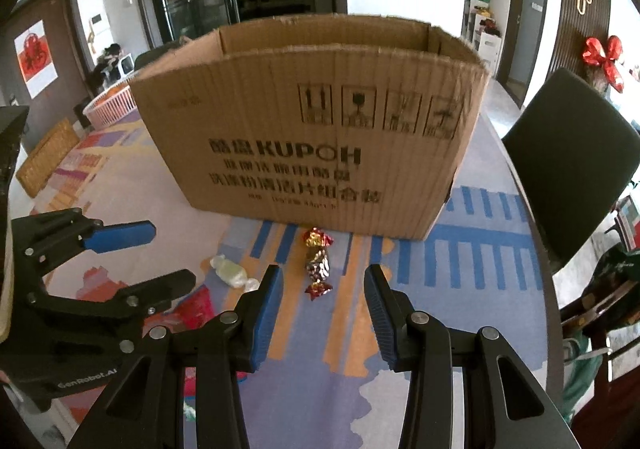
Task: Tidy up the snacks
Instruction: 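Withdraw both tools from the box toward the remaining candies, then grasp the pale green wrapped candy with the left tool while the right tool grasps the gold-red chocolates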
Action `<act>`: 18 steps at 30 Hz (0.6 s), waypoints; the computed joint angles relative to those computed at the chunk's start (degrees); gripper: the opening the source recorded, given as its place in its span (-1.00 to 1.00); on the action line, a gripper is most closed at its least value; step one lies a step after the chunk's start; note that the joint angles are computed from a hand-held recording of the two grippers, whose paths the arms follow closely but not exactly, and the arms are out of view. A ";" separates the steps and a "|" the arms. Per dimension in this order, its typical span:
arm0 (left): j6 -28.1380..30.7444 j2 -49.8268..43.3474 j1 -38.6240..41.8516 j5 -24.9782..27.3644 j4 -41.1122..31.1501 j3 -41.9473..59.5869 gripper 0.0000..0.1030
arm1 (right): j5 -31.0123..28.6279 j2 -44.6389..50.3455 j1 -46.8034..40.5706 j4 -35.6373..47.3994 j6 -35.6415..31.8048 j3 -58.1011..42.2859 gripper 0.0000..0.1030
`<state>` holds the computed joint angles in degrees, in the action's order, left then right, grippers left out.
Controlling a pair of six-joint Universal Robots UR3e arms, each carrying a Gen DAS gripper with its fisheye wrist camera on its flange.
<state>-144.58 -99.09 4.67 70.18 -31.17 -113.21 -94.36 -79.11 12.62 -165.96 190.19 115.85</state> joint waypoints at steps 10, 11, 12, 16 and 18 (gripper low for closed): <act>-0.18 -5.90 -2.86 2.07 -0.17 4.17 0.02 | 1.80 4.11 -1.58 0.77 -0.48 -2.37 -0.16; -0.34 -6.65 -3.23 2.53 -0.24 4.83 0.02 | 2.10 4.52 -1.73 0.69 -0.44 -2.63 -0.16; -0.35 -6.93 -3.42 2.69 -0.30 5.04 0.02 | 2.23 4.91 -1.78 0.74 -0.41 -2.96 -0.16; -1.11 -8.93 -4.09 3.25 -0.23 6.60 0.02 | 2.55 6.34 -1.79 0.69 -0.32 -4.00 -0.16; -1.56 -10.17 -3.69 2.72 -0.19 7.52 0.02 | 2.80 7.19 -1.81 0.76 -0.40 -4.70 -0.16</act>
